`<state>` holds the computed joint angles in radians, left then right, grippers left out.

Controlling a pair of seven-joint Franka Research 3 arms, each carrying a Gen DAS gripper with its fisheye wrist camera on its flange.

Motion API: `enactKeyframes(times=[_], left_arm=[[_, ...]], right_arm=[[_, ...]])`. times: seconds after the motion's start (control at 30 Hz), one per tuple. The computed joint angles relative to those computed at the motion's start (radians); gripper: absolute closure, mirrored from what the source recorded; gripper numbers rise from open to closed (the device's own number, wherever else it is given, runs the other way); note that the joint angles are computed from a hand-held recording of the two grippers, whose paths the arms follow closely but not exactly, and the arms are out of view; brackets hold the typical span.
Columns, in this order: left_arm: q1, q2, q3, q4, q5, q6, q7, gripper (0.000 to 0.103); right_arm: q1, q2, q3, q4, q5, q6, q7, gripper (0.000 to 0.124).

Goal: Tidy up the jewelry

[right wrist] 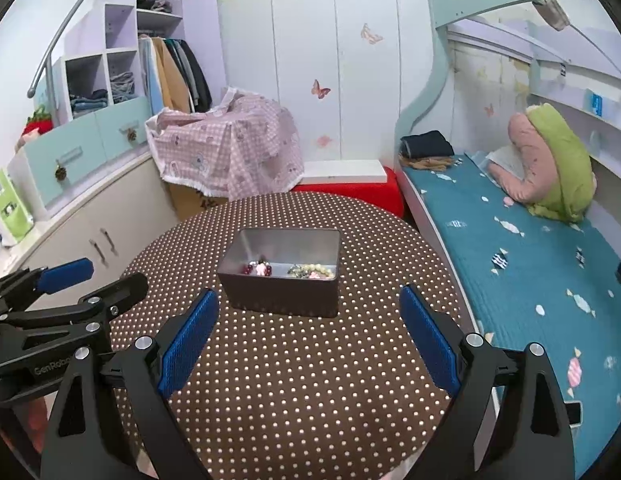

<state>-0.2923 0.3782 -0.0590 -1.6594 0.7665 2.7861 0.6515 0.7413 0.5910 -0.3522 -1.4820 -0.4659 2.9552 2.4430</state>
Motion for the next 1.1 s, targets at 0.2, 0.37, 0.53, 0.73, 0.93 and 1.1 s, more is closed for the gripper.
enactKeyframes(times=[0.2, 0.37, 0.53, 0.73, 0.93, 1.1], left_arm=[[0.001, 0.003, 0.002, 0.002, -0.003, 0.001, 0.001, 0.029], [-0.001, 0.003, 0.010, 0.000, 0.009, 0.009, -0.015, 0.029], [0.016, 0.010, -0.009, 0.008, -0.034, 0.001, 0.027, 0.029], [0.011, 0.011, -0.003, 0.010, -0.041, -0.008, 0.031, 0.029], [0.013, 0.018, -0.006, 0.021, -0.054, -0.021, 0.043, 0.029], [0.011, 0.020, -0.003, 0.024, -0.056, -0.024, 0.049, 0.029]], right_arm=[[-0.002, 0.010, 0.002, 0.012, 0.005, -0.005, -0.004, 0.035], [-0.015, 0.021, 0.022, 0.027, 0.023, -0.012, -0.022, 0.035], [-0.014, 0.028, 0.022, 0.038, 0.030, -0.022, -0.033, 0.035], [-0.016, 0.033, 0.027, 0.047, 0.035, -0.032, -0.038, 0.035], [-0.024, 0.043, 0.038, 0.061, 0.045, -0.043, -0.050, 0.035], [-0.023, 0.049, 0.038, 0.069, 0.045, -0.049, -0.046, 0.035]])
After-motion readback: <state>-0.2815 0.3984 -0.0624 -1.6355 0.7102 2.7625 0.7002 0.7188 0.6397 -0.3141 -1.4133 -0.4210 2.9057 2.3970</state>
